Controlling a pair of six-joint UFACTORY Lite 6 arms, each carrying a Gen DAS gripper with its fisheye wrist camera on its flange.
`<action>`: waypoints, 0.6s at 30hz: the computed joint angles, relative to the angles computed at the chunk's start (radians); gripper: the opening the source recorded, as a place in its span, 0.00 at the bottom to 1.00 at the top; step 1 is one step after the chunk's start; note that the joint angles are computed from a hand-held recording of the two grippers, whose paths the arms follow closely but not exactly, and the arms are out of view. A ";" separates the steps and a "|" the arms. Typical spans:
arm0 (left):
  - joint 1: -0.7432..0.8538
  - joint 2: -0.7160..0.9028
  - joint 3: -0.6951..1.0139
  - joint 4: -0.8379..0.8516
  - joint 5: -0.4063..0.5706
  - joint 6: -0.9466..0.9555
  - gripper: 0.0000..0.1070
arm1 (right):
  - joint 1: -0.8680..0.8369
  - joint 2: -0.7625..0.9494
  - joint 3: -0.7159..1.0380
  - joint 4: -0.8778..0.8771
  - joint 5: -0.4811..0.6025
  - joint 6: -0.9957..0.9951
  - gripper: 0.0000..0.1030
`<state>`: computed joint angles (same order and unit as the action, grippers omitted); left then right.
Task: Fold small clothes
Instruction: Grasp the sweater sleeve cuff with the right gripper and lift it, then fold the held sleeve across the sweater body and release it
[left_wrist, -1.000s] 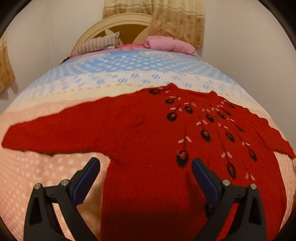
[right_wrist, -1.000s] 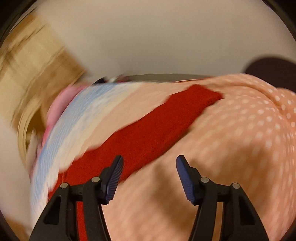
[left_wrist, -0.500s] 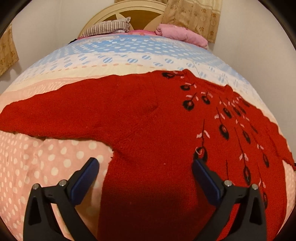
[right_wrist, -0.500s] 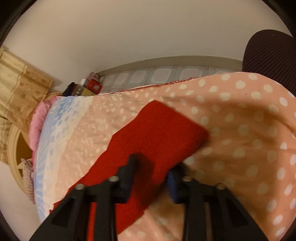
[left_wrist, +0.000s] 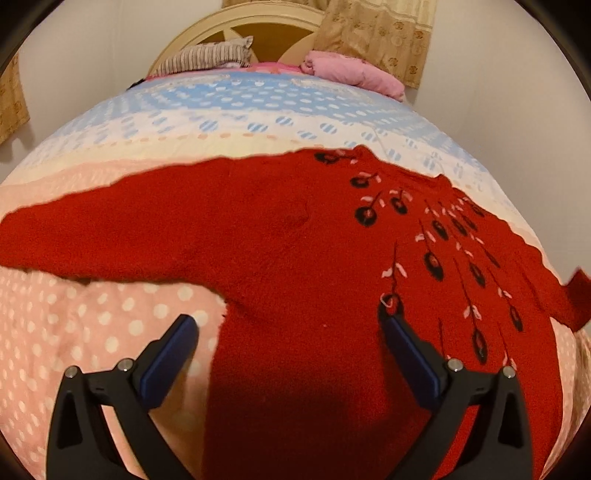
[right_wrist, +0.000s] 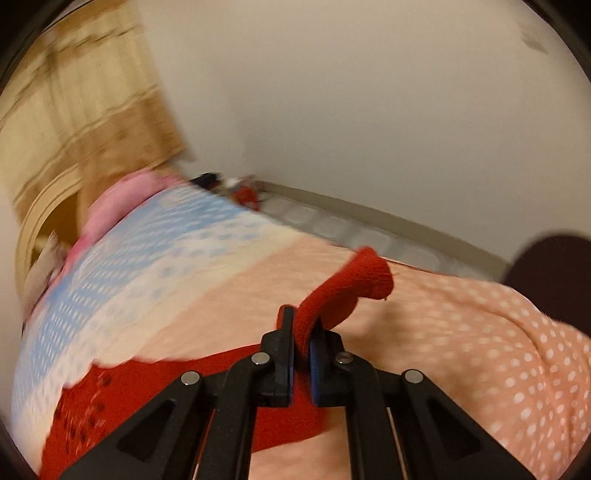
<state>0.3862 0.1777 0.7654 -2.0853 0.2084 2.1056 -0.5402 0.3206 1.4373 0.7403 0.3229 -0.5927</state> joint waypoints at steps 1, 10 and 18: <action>0.005 -0.026 -0.015 -0.045 -0.002 0.059 0.96 | 0.064 -0.050 -0.030 -0.074 -0.006 0.065 0.05; 0.262 -0.110 0.005 0.025 0.095 0.114 0.96 | 0.638 -0.140 -0.089 -0.722 -0.068 0.775 0.05; 0.480 0.136 0.187 -0.055 0.113 0.162 0.96 | 1.074 0.225 0.159 -1.417 -0.041 1.514 0.05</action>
